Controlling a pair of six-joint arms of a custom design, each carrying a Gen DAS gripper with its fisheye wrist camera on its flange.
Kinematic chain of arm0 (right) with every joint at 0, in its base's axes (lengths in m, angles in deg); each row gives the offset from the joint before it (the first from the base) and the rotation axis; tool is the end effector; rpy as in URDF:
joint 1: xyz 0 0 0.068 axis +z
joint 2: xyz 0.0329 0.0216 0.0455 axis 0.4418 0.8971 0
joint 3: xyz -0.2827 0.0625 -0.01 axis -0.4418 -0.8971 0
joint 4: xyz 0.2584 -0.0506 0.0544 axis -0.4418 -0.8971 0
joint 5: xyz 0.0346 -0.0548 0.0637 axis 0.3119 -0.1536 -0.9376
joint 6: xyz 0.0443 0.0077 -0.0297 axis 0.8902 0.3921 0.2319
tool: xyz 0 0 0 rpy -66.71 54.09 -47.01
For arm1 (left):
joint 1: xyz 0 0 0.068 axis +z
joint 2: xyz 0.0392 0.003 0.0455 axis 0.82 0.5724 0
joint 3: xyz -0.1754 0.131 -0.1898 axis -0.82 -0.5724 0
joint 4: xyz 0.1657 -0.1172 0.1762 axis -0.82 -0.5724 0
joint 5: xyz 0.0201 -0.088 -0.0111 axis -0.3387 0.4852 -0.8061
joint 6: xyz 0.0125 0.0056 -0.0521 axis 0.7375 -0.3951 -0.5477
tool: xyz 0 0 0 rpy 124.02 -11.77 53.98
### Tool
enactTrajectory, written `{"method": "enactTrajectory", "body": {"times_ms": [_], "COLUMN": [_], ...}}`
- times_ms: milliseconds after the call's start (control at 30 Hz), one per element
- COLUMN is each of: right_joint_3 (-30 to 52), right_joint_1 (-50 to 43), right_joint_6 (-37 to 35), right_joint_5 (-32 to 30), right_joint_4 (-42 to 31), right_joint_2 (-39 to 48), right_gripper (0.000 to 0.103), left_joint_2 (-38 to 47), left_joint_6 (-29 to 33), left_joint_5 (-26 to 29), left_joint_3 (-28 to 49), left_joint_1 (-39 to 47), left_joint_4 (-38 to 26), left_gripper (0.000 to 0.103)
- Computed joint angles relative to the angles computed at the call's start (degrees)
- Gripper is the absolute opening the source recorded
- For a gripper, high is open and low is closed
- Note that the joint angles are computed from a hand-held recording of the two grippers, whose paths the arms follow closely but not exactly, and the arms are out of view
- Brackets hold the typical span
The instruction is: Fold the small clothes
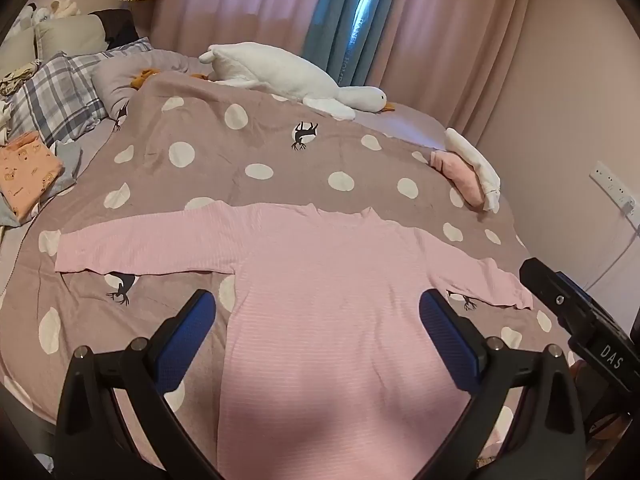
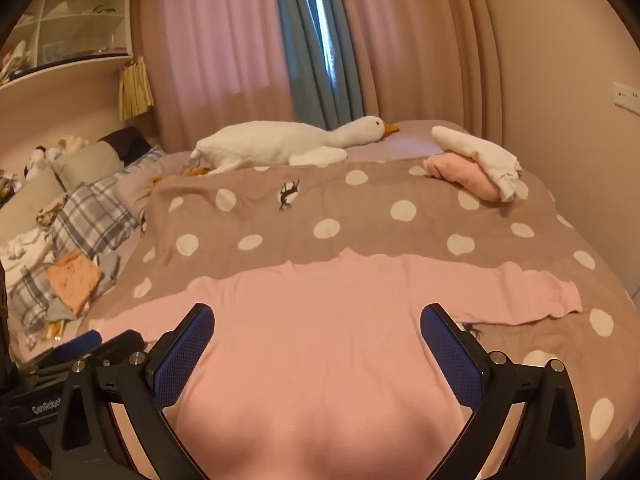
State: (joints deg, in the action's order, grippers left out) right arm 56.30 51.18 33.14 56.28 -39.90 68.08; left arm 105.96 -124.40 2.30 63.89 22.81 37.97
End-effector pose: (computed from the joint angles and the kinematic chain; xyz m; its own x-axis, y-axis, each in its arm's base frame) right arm 0.2368 0.1046 0.3153 -0.5351 0.0327 -0.8441 -0.1763 0.9729 0.1495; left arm 0.2062 -0.1160 0.2988 -0.6093 -0.2658 -0.7470 -0.0917 0.9594 -0.2666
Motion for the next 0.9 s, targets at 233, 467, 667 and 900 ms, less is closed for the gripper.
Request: {"method": "enactTrajectory", "body": {"times_ms": [233,467,667,900], "right_joint_3": [0.2,0.2,0.8,2.0], "right_joint_1": [-2.3,-2.2,-1.7,-0.5], "right_joint_6": [0.1,0.1,0.0,0.5], "right_joint_5": [-3.9,-3.6,-3.1,-3.2], "right_joint_4": [-0.4,-0.4,-0.8,-1.7], "right_joint_2": [0.1,0.0,0.1,-0.3], "right_gripper": [0.102,0.102,0.102,0.102], "left_joint_2": [-0.5,-0.6,-0.9,-0.5], "left_joint_6": [-1.0,0.4,0.8,0.1], "left_joint_5": [-1.4,-2.0,-2.2,-3.7], "left_joint_3": [0.5,-1.2,-1.2,0.4], "left_joint_1": [-1.5,-0.3,-0.1,-0.7], "left_joint_4": [-2.2,-0.3,-0.8,-2.9], "left_gripper": [0.102,0.102,0.102,0.102]}}
